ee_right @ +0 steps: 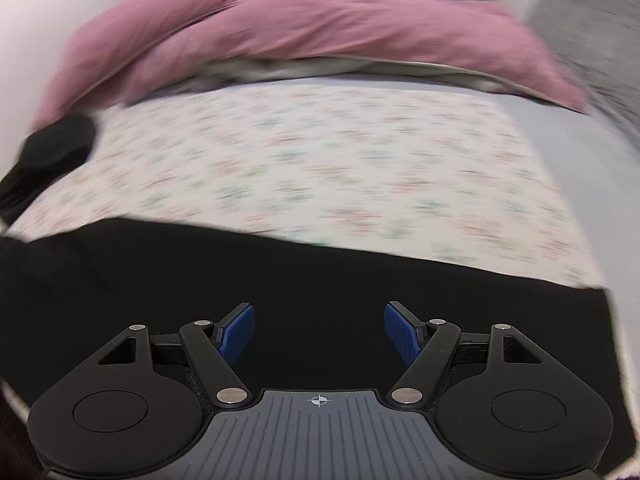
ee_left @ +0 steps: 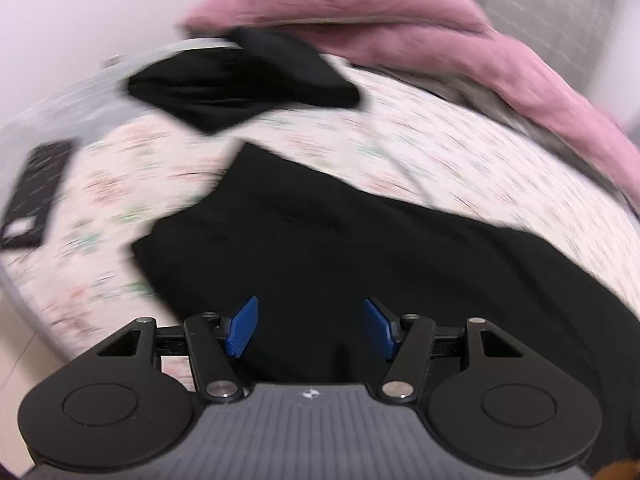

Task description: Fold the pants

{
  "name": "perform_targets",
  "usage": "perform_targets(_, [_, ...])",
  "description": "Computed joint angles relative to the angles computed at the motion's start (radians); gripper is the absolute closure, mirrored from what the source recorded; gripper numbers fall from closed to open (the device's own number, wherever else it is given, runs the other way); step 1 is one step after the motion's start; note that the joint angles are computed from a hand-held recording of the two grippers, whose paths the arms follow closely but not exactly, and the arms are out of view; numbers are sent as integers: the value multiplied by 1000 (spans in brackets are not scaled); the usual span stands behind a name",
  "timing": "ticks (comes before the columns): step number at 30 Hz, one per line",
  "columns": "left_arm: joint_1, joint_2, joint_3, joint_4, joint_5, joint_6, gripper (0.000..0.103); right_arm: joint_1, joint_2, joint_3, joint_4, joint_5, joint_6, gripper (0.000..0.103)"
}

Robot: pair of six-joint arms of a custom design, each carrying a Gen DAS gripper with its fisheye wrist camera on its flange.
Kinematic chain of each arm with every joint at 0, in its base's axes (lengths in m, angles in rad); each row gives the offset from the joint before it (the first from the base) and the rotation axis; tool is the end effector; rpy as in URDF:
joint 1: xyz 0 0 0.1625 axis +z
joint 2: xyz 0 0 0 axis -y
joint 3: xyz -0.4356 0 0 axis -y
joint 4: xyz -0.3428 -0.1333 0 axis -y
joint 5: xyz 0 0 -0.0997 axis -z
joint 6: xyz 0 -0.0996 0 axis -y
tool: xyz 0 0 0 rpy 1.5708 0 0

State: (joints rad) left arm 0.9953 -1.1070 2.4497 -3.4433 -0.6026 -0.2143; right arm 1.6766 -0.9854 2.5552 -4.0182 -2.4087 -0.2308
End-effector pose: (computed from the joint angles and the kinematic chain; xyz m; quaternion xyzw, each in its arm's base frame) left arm -0.0299 -0.4418 0.2198 0.0336 0.8622 -0.3867 0.3255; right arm 0.0965 -0.3477 0.2169 -0.0319 -0.8442 0.3644 0.3918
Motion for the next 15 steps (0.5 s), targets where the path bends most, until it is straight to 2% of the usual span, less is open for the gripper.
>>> perform_targets(3, [13,-27,16,-24,40,-50,22,23,48,-55,96,37,2,30])
perform_targets(7, [62,-41,-5,-19,10,-73,22,44,99,-103,167,72,0,30])
perform_targets(9, [66,-33,-3,-18,30,-99,23,48,114,-119,197,88,6,30])
perform_targets(11, [69,-3,-6,-97,36,-67,32,58,134,-130,211,101,2,30])
perform_targets(12, [68,10,-2,-151,38,-34,43,62,145,-132,206,108,-6,30])
perform_targets(13, [63,30,3,-200,54,-4,63,66,154,-134,204,115,-12,30])
perform_targets(14, [57,52,4,-246,74,33,75,71,161,-134,206,120,-11,30])
perform_targets(15, [62,67,2,-280,71,58,77,72,165,-136,215,127,-9,30])
